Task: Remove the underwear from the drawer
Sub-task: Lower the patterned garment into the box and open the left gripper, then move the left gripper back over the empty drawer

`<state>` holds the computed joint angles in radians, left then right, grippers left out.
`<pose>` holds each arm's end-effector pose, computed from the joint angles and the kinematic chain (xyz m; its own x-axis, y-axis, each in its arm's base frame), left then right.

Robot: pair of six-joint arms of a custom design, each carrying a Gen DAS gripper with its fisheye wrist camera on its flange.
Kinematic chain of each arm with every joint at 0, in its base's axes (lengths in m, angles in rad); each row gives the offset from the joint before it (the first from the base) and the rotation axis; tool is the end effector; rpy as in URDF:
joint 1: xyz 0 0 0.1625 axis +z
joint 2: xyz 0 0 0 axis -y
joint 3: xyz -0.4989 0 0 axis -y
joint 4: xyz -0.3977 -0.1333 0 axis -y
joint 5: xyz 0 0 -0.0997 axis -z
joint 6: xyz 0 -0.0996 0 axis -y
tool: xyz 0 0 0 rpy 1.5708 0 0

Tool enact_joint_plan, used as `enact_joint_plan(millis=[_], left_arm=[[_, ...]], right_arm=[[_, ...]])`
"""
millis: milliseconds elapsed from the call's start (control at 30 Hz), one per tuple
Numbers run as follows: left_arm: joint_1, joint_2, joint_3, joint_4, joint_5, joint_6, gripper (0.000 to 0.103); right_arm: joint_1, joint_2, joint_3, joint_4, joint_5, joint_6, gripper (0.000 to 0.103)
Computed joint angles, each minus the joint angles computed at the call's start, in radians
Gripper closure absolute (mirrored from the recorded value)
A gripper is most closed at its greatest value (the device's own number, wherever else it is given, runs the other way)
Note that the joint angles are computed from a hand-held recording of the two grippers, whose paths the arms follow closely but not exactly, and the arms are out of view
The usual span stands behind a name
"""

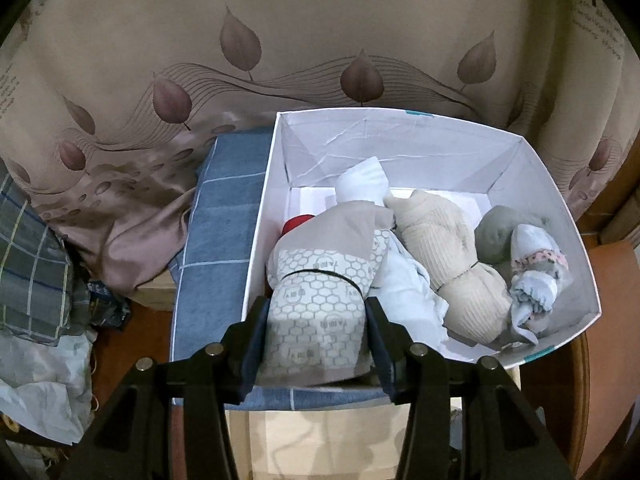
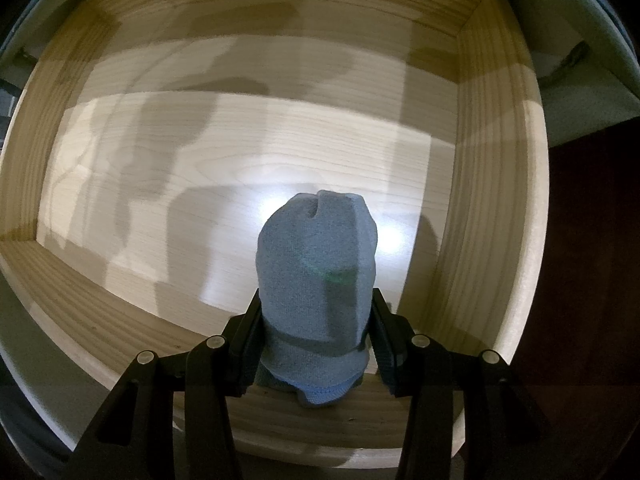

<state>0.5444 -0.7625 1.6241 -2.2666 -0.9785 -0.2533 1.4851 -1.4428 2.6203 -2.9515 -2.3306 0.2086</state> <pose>-0.5048 -0.5264 0.1073 -0.5511 0.6053 -0.5744 0.7289 0.6843 0.0218 0.0364 -0.3326 0.2394 -0.6777 0.3983 0.6182 0.2291 0.9131 -0.3371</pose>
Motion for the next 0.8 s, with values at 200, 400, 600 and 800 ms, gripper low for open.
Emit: enact_joint_plan(millis=[200,400,600,800], left_arm=[[-0.016,-0.026,0.029,-0.036,0.017,0.035,0.054],[-0.041,-0.057,0.068,-0.052,0.036,0.072,0.054],[-0.064,-0.121,0.132,-0.065,0.025,0.085,0.054],[-0.078,-0.209,0.231,-0.051,0.0,0.051,0.054]], right_arm=[[0.0,-0.003,-0.005,0.003,0.0,0.006,0.06],[-0.005,-0.007,0.0,-0.01,0.004,0.006,0.061],[-0.009,-0.016,0.0,-0.005,0.004,0.001,0.061],[-0.006,-0.011,-0.007,0.002,-0.001,0.007,0.061]])
